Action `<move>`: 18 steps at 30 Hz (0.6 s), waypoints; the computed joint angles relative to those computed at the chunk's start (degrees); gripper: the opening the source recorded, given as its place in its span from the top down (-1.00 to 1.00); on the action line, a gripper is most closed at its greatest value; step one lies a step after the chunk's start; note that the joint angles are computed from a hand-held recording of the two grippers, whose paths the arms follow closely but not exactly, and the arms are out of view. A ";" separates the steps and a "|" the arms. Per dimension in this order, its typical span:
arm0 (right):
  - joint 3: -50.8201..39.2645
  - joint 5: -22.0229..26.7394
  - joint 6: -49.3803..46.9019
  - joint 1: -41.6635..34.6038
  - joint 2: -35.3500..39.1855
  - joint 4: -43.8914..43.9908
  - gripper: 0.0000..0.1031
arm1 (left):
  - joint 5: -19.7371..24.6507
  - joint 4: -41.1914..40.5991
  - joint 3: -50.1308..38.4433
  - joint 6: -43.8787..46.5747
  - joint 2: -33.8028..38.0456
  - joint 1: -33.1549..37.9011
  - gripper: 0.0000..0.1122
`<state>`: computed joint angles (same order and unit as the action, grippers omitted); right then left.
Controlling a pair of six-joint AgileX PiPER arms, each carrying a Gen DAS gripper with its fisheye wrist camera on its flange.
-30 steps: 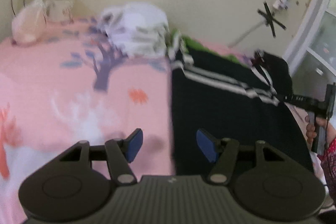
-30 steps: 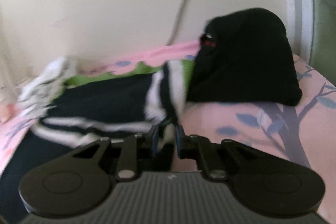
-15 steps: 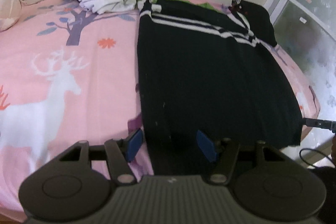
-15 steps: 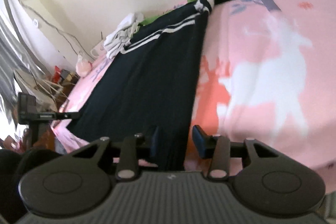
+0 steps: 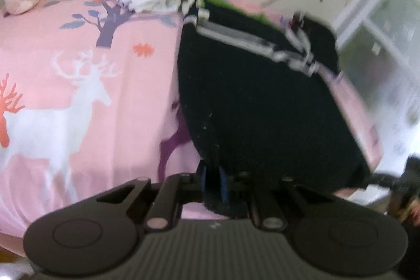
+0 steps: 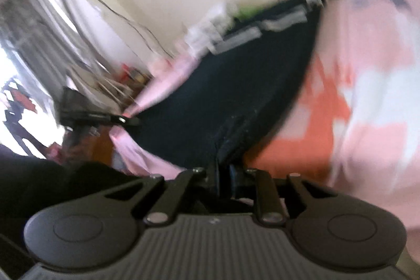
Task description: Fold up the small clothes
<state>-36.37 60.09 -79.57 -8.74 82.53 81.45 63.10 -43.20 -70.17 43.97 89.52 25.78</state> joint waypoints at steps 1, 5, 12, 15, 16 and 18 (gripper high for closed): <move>-0.61 1.52 -1.38 -1.25 0.08 1.51 0.76 | 1.40 -2.46 -1.14 0.82 0.41 1.17 0.84; -8.84 -0.76 -1.06 -0.34 3.94 7.71 0.79 | 1.94 -7.22 -10.24 -3.52 4.47 0.30 0.84; -38.26 -26.34 12.33 9.99 21.69 11.77 0.25 | -7.72 3.68 -48.21 -26.09 28.36 -12.93 0.53; -42.27 -34.88 17.97 12.01 24.95 6.35 -0.34 | -6.83 12.74 -57.15 -36.34 35.37 -15.08 0.25; -40.37 -33.14 16.31 11.31 24.12 6.43 -0.33 | -6.30 12.01 -55.54 -35.32 35.21 -14.98 0.18; -34.63 -31.79 8.39 10.64 21.36 9.72 -0.33 | -9.25 10.18 -47.08 -29.06 32.18 -14.55 -0.04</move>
<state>-71.00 28.30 -71.18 1.90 103.89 91.17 53.85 -33.03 -117.25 14.92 121.70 11.23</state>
